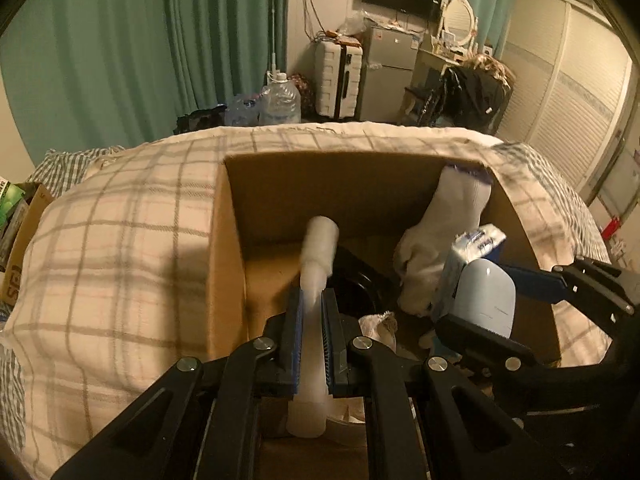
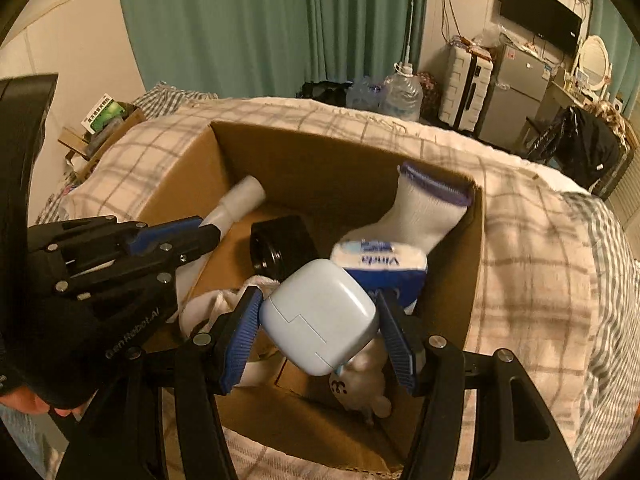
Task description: Organize objects
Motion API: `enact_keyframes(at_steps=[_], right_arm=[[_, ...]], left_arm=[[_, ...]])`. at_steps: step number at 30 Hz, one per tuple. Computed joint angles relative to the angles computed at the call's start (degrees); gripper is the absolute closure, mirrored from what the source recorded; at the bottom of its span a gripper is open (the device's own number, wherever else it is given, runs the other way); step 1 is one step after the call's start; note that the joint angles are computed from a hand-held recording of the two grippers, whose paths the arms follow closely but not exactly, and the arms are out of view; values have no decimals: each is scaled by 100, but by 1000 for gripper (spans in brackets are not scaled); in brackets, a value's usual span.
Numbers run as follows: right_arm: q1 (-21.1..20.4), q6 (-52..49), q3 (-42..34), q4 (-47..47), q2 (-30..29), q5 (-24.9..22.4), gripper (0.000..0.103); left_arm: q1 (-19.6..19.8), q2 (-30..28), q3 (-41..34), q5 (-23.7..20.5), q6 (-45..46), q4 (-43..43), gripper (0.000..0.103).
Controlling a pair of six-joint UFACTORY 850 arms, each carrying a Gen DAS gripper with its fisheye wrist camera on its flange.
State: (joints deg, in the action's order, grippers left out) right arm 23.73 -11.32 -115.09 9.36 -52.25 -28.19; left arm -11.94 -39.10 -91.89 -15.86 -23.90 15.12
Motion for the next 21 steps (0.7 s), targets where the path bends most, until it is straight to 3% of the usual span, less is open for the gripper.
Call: enact_keyframes(at_steps=[4,9,11,12,13,17,21], right_arm=[[3,121,371,-174,267,372,36],[-14,391,837,-393,694,681,33],[2,751,1035,-783,904,739,33],[8,945,1152,-981,1031,776,32],[15,1149,1273,-1186,1161,819,29],[59,2155,1811,-2175,1815,1017,25],[88,3129,2237,-3008,2444,1189,21]], left_arm=[[-60,12,8,-139,-406,493,91],[-136,183,92,-319,-616,841,82],[-171,351,227,-292,-1018,1260,63],[-190,458,312,-278,-1267,1508,41],[-218,618,452,-210,-1746,1953,31],[-296,1182,817,-72,-2619,2731,28],[-421,1723,1127,-100,-4024,4197,13]])
